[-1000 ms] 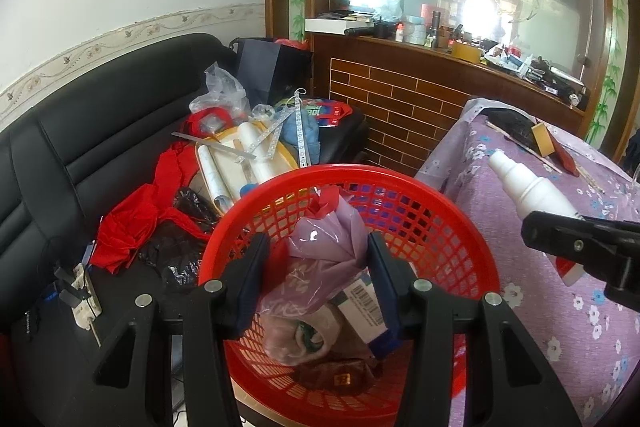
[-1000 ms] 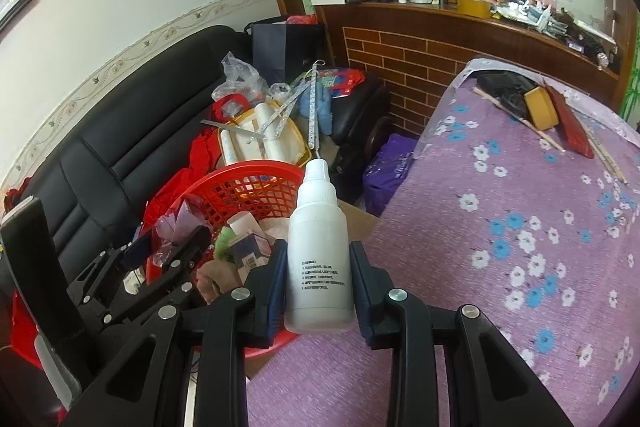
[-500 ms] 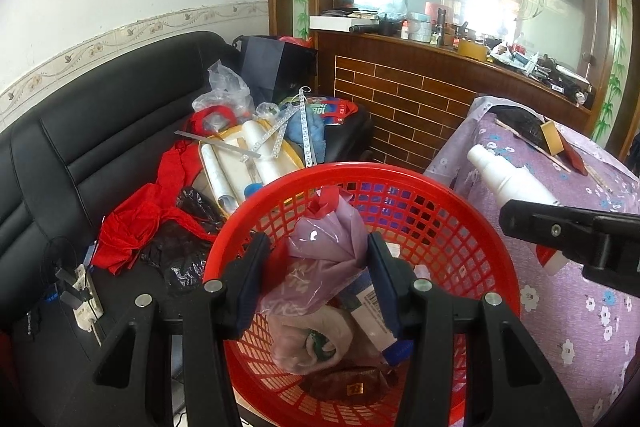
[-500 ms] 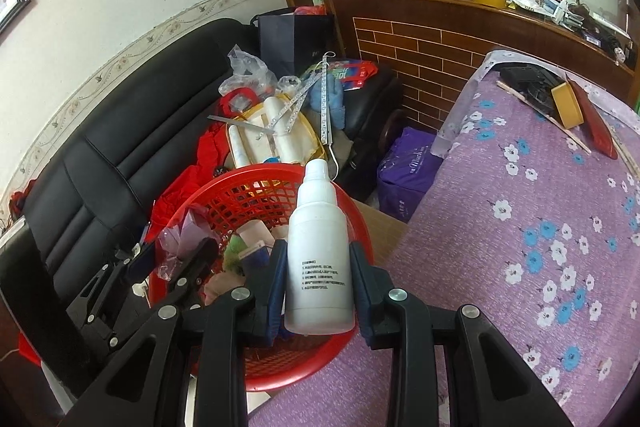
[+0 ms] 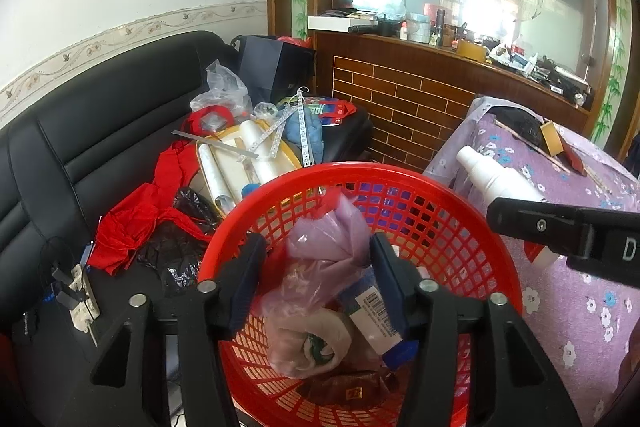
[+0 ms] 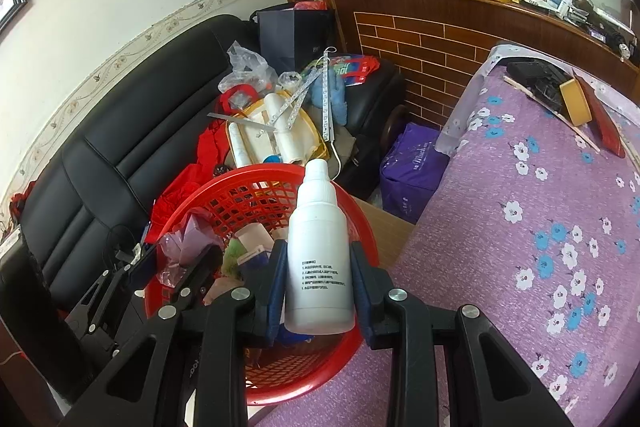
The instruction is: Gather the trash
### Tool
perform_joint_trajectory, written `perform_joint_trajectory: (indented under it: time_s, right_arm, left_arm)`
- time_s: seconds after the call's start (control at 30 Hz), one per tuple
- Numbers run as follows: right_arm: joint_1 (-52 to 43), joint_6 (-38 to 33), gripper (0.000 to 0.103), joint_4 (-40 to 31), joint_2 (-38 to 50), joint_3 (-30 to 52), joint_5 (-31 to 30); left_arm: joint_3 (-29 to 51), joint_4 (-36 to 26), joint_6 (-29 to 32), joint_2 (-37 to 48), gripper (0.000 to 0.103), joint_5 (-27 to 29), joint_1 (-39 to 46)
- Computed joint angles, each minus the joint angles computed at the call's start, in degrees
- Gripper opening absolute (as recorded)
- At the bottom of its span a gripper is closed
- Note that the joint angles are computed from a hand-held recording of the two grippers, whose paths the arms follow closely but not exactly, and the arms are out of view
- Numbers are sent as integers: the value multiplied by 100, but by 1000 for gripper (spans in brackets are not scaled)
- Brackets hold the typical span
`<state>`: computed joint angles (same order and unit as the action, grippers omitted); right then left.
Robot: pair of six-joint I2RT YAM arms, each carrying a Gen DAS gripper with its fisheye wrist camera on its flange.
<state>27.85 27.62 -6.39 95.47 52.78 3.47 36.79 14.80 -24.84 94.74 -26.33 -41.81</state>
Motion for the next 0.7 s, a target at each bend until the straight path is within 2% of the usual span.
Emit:
perform_joint_trajectory:
  time_s: [0.07,0.2,0.3,0.37,0.4,0.47,0.57,0.67,0.7]
  right_arm:
    - [-55,1,34,17,-31,-19,-82]
    - [-113,30,34,105,-584,-330,-44]
    - [-12,21,42,6,-1298,-615,264]
    - [99,51,49,-100,-1783,-826,459]
    - [174,38,52,-201,-2050,-934,603]
    - [458,49,68,-575,-2783,-1236,1265]
    - [1012,117,89,-1274,-3626,-1540,2405]
    - [1995,725,96,-2381,-4295,-1740,3833]
    - [2487,1223,97,-3003,-4448,-1755,4351]
  left_arm:
    - [-28,5,-21,-43,66,25,20]
    - [-272,125,13,-447,70,-165,-84]
    - [-349,-111,-86,-878,78,-373,-277]
    - [-486,-235,-167,-1258,93,-611,-485]
    - [-584,-322,-171,-1516,95,-855,-684]
    - [-744,-553,-204,-1972,100,-1434,-1124]
    - [-729,-1242,-514,-2360,102,-2148,-1731]
    - [-595,-2197,-1261,-2367,103,-3023,-2498]
    - [-423,-2784,-1731,-2233,103,-3224,-2774]
